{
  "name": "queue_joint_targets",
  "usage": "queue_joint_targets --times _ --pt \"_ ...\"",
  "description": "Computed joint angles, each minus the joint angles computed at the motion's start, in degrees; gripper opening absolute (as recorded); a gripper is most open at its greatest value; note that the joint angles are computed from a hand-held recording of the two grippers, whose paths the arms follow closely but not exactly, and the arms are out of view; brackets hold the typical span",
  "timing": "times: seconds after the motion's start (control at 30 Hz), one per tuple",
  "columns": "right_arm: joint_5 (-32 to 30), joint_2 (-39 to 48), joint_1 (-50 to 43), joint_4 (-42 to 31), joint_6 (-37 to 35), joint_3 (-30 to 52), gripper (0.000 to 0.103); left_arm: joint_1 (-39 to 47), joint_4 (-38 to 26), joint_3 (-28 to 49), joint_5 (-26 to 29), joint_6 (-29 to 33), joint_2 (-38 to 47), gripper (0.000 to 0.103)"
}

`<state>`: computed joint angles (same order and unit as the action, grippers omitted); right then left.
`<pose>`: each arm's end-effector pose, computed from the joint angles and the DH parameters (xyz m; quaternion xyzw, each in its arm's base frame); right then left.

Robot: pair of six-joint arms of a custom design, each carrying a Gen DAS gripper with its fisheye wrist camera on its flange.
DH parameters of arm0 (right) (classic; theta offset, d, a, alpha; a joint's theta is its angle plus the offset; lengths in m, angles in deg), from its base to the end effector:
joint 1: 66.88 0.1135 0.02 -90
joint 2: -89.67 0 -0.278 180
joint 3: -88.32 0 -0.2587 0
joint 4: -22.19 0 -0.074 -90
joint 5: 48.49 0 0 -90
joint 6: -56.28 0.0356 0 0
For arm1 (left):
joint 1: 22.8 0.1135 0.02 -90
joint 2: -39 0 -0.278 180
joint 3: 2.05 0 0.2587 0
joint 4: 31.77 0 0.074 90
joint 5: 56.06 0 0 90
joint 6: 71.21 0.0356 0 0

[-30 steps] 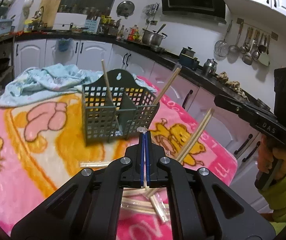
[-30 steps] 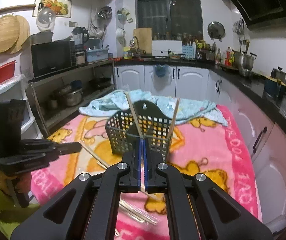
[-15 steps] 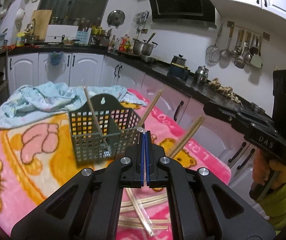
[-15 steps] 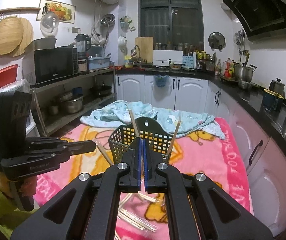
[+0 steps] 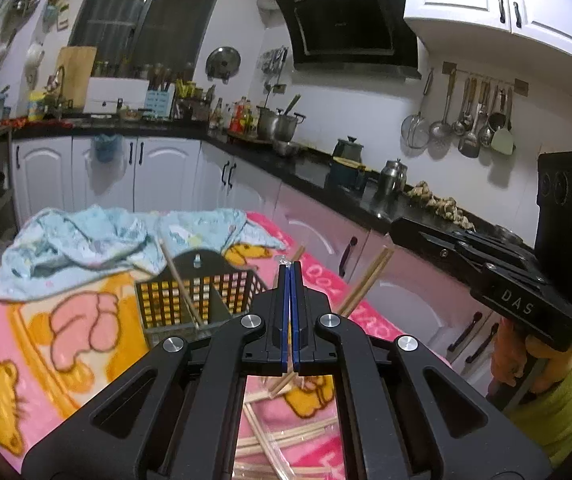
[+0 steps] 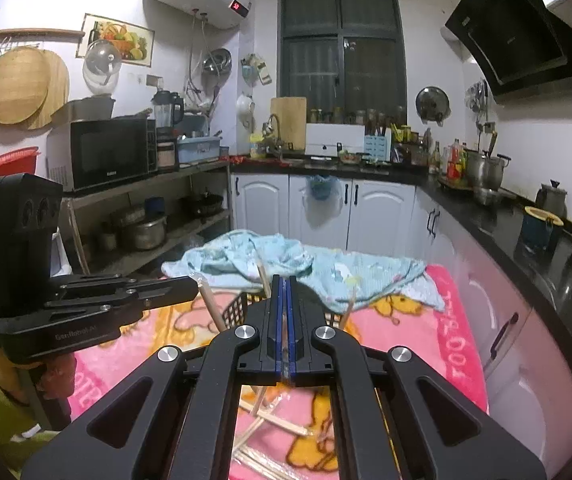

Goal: Organize utensils
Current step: 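Lift both held chopsticks and carry them above the green caddy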

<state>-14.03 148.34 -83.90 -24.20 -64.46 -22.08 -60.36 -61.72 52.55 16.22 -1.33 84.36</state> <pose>0.2057 -0.0323 0.3454 -0.3059 0.7554 0.2146 0.5384 0.1500 -0.1017 0.3147 0.0367 0.8168 -0.1600 0.5532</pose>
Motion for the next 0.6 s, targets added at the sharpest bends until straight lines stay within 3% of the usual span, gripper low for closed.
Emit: queue_joint_targets --times 0.4,0.6 --pt "5.8 3.72 8.39 4.03 10.69 10.01 0.002 4.34 -3.48 12.13 -0.53 5.52 2.79 0.0" --pt "9.9 7.38 11.85 6.07 14.39 14.07 0.002 9.42 -2.86 15.76 2.52 6.53 5.24 0.0"
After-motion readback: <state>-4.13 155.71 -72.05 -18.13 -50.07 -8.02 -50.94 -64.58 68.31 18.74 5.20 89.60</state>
